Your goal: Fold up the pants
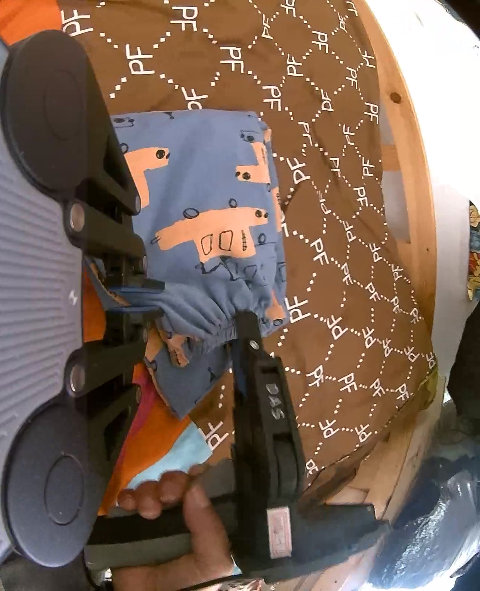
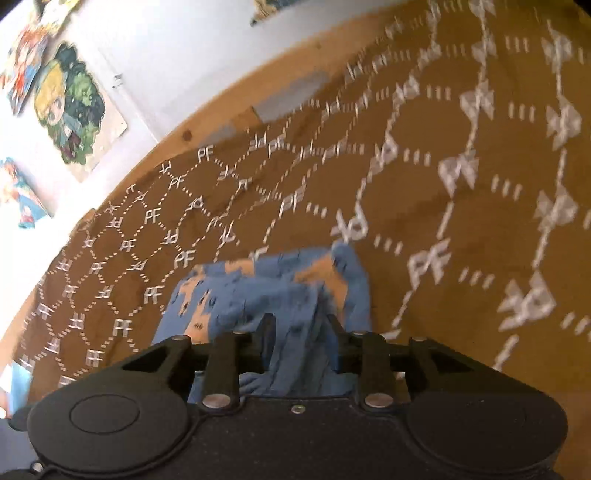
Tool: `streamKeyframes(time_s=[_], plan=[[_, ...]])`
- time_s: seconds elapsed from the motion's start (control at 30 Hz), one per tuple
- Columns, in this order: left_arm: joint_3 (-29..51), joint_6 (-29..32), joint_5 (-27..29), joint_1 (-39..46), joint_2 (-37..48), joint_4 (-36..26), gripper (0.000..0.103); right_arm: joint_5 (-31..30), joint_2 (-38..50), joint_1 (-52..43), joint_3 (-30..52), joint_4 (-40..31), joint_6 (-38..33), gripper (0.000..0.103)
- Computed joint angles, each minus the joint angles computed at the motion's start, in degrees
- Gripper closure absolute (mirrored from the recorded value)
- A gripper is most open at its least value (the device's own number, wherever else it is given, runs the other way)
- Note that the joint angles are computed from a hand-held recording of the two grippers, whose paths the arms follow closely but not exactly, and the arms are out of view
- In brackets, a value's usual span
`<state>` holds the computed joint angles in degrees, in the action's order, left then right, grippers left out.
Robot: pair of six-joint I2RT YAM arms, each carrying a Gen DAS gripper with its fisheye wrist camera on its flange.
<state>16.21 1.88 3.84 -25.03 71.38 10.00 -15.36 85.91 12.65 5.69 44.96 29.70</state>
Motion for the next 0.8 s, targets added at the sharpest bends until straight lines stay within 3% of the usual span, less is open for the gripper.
streamKeyframes(time_s=[0.07,0.1,0.17,0.2,0.47,0.6,0.7,0.77,0.8], plan=[[0.10,0.07,-0.78,-0.59,0.72,0.03,0.095,1.29,3.66,1.18,-0.53,4.67,1.23,0.072],[0.09,0.04,-1.15,-0.82,0.99,0.06,0.095,1.47,3.87,1.48,-0.93,5.86,2.06,0.085],[0.14,-0.14,-1.29,-0.90,0.83,-0.24,0.095,2.61,2.00,2.18,-1.75,5.97,1.79,0.089],[0.24,-0.21,-1.28,-0.90,0.52,-0.54,0.095,4.34,0.38,3.12,-2.06,5.18,1.24,0.099],[-0.66,1.39,-0.82,-2.94,-3.75,-1.36,0.095,17.64,-22.34,9.75,-1.30,-14.89,-3.22,0.100],[1.29,2.17,3.83,-0.88,2.04,-2.81,0.095,24.57,-17.94,14.10,1.51,-18.24,-7.18,0.100],[1.94,2.66,6.15,0.62,7.24,-2.48,0.095,23.16,-7.21,13.06,3.48,-15.88,-7.08,0.095],[1.19,3.67,6.67,1.30,5.90,-2.54,0.091,22.11,-5.85,11.86,2.37,-13.66,-6.09,0.092],[1.37,4.26,7.15,1.90,4.55,-4.02,0.087,22.62,-6.75,11.97,2.43,-14.42,-6.06,0.085]])
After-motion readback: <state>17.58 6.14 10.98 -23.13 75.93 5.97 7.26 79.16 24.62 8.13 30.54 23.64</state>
